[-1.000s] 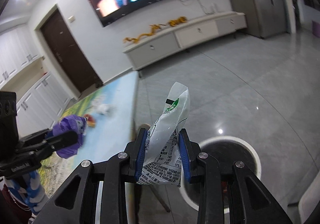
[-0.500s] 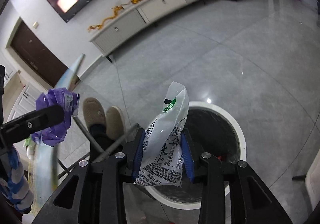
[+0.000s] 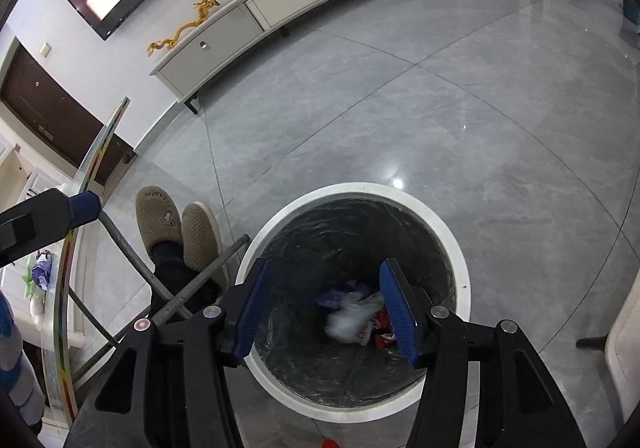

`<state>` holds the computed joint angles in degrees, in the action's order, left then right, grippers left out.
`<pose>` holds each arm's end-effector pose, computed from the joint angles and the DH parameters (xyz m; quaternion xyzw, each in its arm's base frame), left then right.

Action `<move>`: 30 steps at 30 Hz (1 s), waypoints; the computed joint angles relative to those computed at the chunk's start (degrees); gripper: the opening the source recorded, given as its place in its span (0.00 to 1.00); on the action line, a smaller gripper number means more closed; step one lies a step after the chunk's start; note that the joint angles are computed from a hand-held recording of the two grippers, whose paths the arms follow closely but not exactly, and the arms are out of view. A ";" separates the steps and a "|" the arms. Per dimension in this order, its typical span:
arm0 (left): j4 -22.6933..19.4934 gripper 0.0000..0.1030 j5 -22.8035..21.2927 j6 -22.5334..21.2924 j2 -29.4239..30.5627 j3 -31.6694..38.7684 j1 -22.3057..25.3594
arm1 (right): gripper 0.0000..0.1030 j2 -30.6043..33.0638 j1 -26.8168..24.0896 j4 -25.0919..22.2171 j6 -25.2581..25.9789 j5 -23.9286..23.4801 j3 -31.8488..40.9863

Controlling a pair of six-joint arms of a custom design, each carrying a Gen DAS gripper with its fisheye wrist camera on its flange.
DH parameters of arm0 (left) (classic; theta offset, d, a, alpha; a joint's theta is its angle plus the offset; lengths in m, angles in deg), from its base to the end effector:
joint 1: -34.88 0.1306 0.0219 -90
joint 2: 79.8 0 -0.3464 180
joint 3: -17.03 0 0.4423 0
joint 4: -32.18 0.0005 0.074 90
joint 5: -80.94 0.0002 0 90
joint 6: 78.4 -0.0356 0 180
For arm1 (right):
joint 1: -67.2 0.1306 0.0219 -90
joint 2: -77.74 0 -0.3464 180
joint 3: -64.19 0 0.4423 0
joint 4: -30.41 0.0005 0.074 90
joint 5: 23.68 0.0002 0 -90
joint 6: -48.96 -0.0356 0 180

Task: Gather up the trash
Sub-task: 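Carry both bags over the bin and open both tools to drop them, then move both tools back toward the remaining trash on the table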

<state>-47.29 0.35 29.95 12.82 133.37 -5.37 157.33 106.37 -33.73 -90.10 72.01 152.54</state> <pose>0.3805 -0.3304 0.5642 0.2046 0.9305 -0.2120 0.2176 0.3580 0.2864 0.4485 0.0969 0.9487 0.1728 0.2463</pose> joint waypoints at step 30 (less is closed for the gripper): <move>1.11 0.56 -9.97 3.07 -24.08 -13.68 10.06 | 0.54 6.81 10.68 -4.66 8.08 13.21 21.35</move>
